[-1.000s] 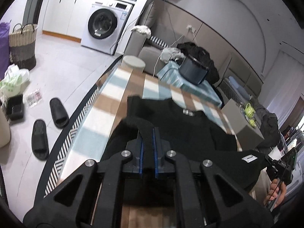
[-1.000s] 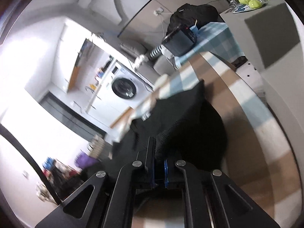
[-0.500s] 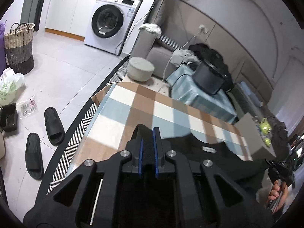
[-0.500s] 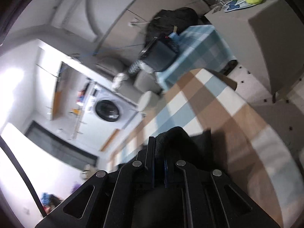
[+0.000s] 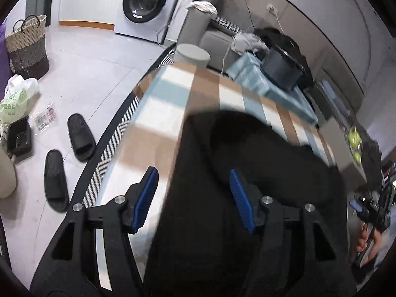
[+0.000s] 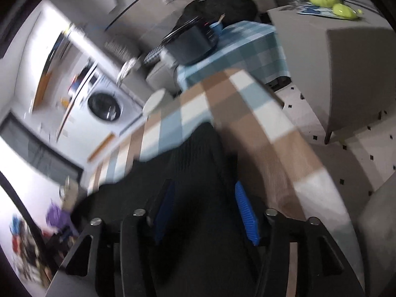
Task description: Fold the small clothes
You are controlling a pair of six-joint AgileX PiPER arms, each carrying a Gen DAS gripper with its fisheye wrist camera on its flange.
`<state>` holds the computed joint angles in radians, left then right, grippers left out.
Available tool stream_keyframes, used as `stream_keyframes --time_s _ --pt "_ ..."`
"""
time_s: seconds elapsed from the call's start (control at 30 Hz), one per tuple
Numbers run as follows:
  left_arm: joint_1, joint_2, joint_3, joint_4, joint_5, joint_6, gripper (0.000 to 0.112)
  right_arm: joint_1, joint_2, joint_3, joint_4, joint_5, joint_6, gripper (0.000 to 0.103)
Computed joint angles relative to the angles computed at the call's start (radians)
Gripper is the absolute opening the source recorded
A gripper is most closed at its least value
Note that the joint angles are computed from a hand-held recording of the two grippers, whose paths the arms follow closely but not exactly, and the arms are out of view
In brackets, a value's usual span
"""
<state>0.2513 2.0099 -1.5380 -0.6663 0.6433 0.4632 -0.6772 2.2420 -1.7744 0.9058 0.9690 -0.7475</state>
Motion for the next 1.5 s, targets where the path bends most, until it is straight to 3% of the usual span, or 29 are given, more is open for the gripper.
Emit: stream_keyframes --time_s 0.2,0.3,0.5,0.53,0.57,0.6,0.63,0.73,0.83,1.07,1.3,1.37,1.43,1.5 --pt "-0.003 -0.2 0.33 0.002 -0.024 0.134 0.059 -0.071 -0.244 0.472 0.056 -0.116 -0.347 0.064" --pt "-0.008 -0.257 0.446 -0.028 -0.051 0.213 0.064 -0.104 -0.321 0.628 0.072 -0.175 -0.461 0.064" --pt "-0.058 -0.305 0.588 -0.068 -0.165 0.263 0.062 -0.134 -0.344 0.735 0.124 -0.18 -0.571 0.064" --pt "-0.061 -0.307 0.589 -0.072 -0.167 0.268 0.045 -0.139 -0.345 0.741 0.136 -0.166 -0.587 0.061" --pt "-0.067 -0.318 0.609 -0.084 -0.186 0.284 0.035 -0.137 -0.343 0.74 0.145 -0.16 -0.6 0.057" --pt "-0.071 -0.326 0.623 -0.098 -0.199 0.305 0.028 -0.127 -0.344 0.746 0.154 -0.175 -0.616 0.047" --pt "-0.074 -0.33 0.635 -0.131 -0.215 0.341 0.022 -0.109 -0.346 0.746 0.155 -0.196 -0.619 0.034" --pt "-0.075 -0.361 0.688 -0.197 -0.245 0.421 0.017 -0.092 -0.359 0.783 0.189 -0.231 -0.677 0.021" --pt "-0.053 -0.386 0.696 -0.175 -0.223 0.408 0.017 -0.09 -0.367 0.779 0.162 -0.228 -0.66 0.019" --pt "-0.013 -0.575 0.9 -0.206 -0.217 0.472 0.017 -0.176 -0.441 0.876 0.113 -0.172 -0.687 0.019" --pt "0.131 -0.746 1.025 -0.19 -0.066 0.5 0.019 -0.301 -0.542 0.995 0.053 -0.117 -0.738 0.019" --pt "0.154 -0.766 1.019 -0.177 -0.037 0.481 0.02 -0.307 -0.554 1.003 0.061 -0.126 -0.747 0.023" --pt "0.198 -0.788 0.998 -0.138 0.01 0.445 0.034 -0.303 -0.557 0.988 0.07 -0.125 -0.711 0.042" --pt "0.23 -0.79 0.948 -0.145 0.054 0.424 0.046 -0.307 -0.569 0.977 0.105 -0.117 -0.7 0.043"
